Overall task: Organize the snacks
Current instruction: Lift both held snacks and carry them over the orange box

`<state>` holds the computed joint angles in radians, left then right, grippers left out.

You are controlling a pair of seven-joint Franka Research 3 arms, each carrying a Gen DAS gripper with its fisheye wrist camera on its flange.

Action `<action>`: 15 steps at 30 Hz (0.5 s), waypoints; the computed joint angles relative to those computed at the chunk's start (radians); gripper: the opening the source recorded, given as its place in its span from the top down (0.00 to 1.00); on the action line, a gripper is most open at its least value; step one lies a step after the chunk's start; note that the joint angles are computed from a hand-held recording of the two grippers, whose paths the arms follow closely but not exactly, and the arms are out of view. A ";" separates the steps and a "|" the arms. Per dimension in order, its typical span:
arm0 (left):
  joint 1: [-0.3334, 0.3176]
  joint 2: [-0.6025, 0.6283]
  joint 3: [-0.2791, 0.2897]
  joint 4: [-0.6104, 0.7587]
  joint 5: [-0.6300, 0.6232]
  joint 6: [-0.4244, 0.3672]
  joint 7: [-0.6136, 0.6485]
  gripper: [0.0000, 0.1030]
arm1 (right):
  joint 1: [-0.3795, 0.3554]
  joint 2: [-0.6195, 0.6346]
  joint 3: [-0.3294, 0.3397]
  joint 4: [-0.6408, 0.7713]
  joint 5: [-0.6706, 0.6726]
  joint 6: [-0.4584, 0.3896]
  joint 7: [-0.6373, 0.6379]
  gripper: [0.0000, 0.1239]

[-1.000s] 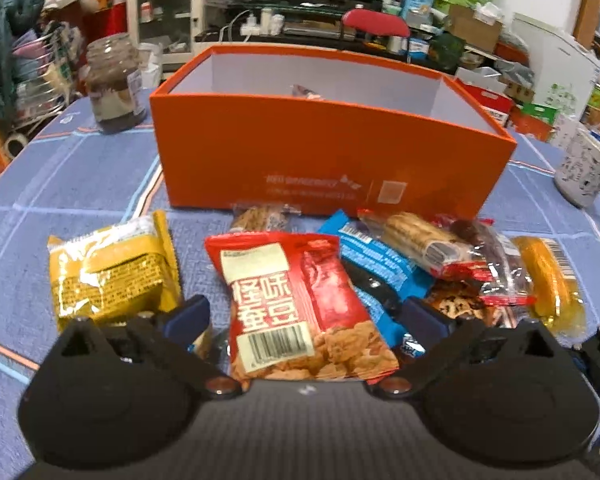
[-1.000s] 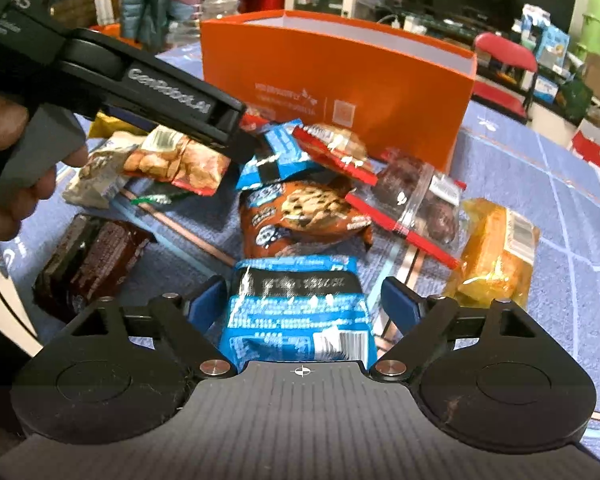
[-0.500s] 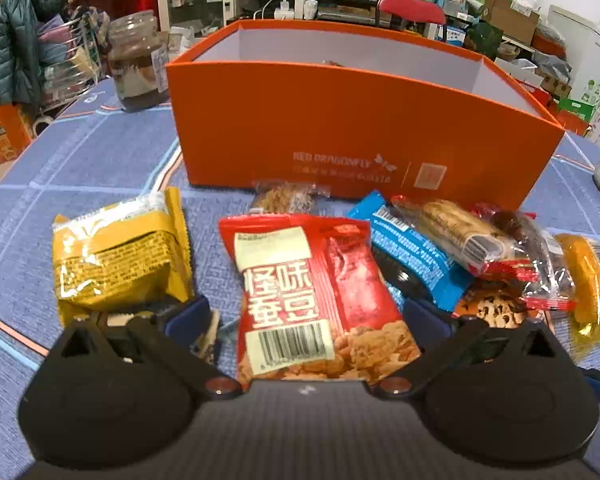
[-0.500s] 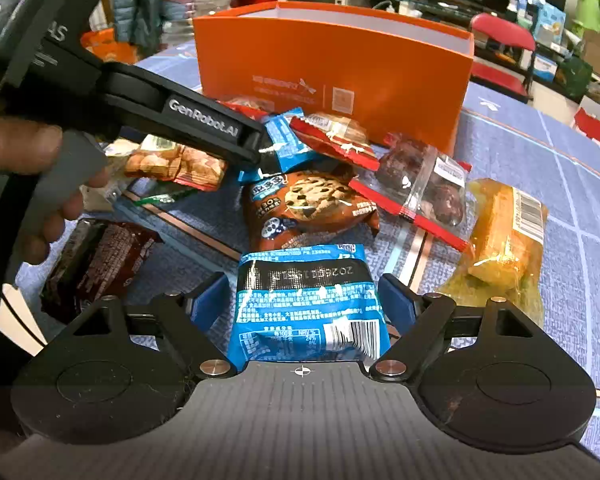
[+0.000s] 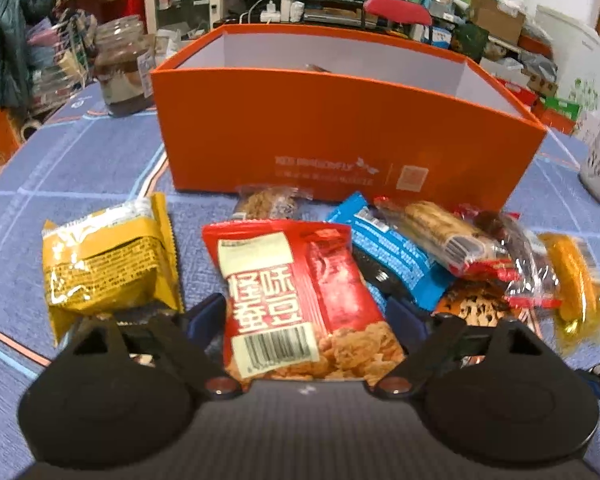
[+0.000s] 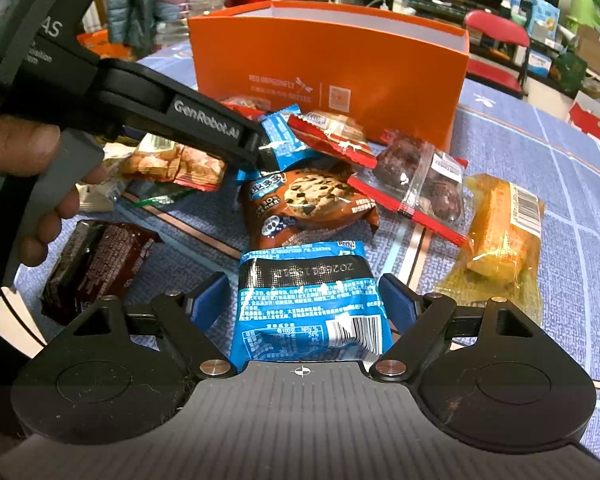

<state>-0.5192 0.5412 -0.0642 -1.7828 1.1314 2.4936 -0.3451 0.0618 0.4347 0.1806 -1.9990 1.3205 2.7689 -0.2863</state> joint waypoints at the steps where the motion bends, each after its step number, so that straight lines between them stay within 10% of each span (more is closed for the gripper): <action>1: 0.001 -0.007 0.005 -0.010 0.012 0.017 -0.021 0.21 | 0.000 0.000 0.000 0.000 0.000 0.000 0.000 0.41; 15: 0.008 -0.028 -0.008 -0.038 0.032 0.019 -0.052 0.38 | -0.002 -0.002 -0.002 -0.002 -0.010 -0.008 0.004 0.41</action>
